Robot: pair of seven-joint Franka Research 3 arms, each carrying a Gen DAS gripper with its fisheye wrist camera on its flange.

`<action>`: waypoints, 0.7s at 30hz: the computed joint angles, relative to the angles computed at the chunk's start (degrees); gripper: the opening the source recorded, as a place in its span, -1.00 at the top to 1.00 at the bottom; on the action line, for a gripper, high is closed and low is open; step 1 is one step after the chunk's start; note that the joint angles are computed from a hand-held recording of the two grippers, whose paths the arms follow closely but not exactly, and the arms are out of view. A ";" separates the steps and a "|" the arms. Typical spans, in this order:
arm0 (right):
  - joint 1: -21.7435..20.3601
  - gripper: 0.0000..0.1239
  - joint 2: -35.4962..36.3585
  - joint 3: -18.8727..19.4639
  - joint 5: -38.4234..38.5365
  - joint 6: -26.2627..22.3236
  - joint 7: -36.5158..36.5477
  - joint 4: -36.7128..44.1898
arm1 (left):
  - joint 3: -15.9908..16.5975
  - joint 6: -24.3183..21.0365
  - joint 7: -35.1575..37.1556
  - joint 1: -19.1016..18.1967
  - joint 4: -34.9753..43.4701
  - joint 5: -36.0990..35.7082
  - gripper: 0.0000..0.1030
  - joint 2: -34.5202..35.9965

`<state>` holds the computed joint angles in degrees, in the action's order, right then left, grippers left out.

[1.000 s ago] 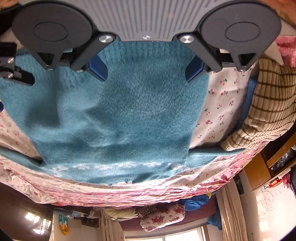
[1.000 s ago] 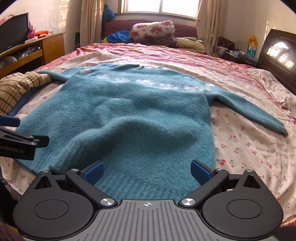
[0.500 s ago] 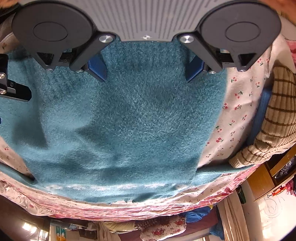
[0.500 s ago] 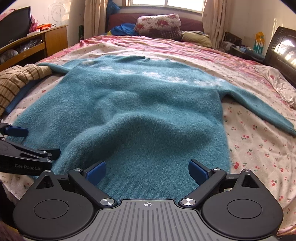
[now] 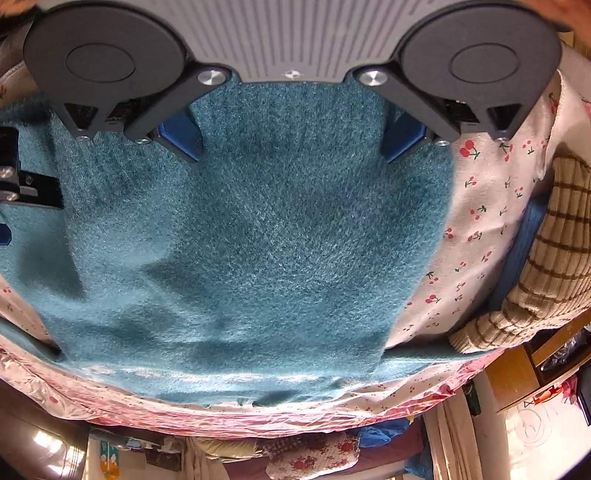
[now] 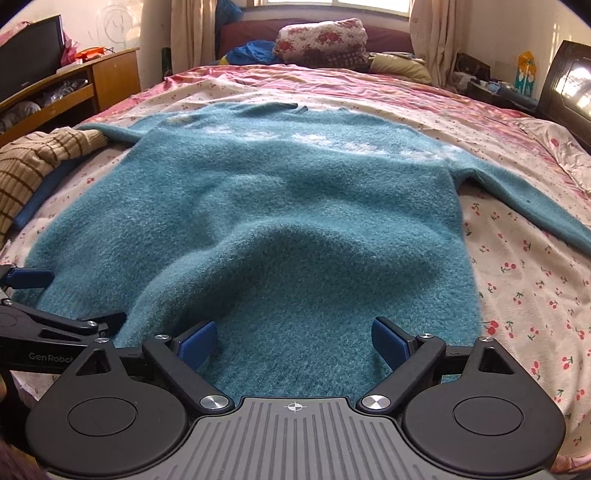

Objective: Fold small clothes
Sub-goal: 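Move both tools over the teal sweater lying flat on the bed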

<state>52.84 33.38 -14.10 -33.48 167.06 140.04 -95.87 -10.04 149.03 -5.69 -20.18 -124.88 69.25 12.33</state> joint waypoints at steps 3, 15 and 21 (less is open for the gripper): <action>-0.18 -0.47 0.12 0.31 0.24 -0.02 -0.66 0.19 | -0.15 -0.51 0.71 -0.01 0.25 -1.31 -1.00 0.07; 1.10 -0.42 0.01 -1.15 -0.51 0.77 0.05 0.55 | -0.43 0.26 5.62 0.46 -0.32 -5.96 -1.00 -1.45; 3.69 -0.42 -0.86 -4.25 -3.57 2.92 3.59 -0.23 | -0.99 -1.29 6.89 0.22 -0.72 -5.90 -1.00 -3.25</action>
